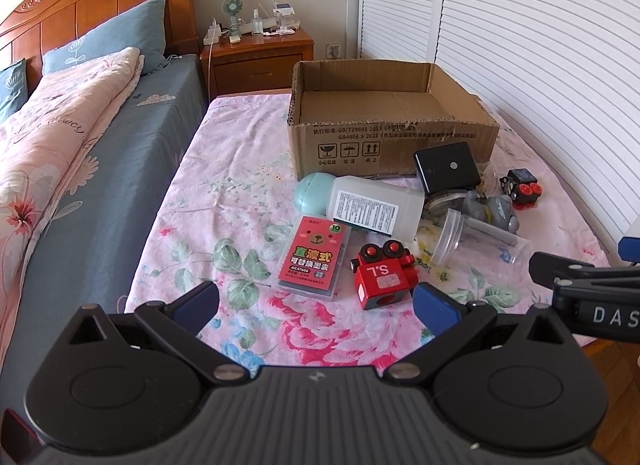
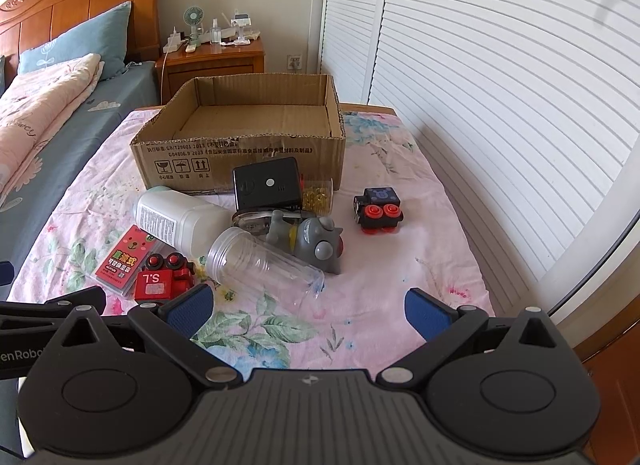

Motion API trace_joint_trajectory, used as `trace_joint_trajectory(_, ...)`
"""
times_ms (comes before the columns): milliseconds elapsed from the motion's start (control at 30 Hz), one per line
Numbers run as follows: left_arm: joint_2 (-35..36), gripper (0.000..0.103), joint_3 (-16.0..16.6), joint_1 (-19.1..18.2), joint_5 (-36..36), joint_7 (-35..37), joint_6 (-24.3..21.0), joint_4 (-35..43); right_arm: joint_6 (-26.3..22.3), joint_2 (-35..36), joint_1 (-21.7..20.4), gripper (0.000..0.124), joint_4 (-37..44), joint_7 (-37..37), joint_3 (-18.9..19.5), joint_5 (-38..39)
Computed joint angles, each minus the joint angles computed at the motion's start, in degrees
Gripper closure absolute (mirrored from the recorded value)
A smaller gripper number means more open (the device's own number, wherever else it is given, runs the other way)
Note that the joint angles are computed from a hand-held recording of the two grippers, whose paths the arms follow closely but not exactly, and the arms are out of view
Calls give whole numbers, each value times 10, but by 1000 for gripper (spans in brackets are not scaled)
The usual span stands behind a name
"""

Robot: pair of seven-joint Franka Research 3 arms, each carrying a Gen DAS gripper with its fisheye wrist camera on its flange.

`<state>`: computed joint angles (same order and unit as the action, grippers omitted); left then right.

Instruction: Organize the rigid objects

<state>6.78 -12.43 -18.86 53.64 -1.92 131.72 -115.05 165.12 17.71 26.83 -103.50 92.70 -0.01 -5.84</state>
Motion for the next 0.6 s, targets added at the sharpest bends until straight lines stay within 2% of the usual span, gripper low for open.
trace_joint_trajectory(600, -15, 1, -4, 4, 4, -8, 6, -21, 1, 3, 0, 21, 5, -6, 1, 6)
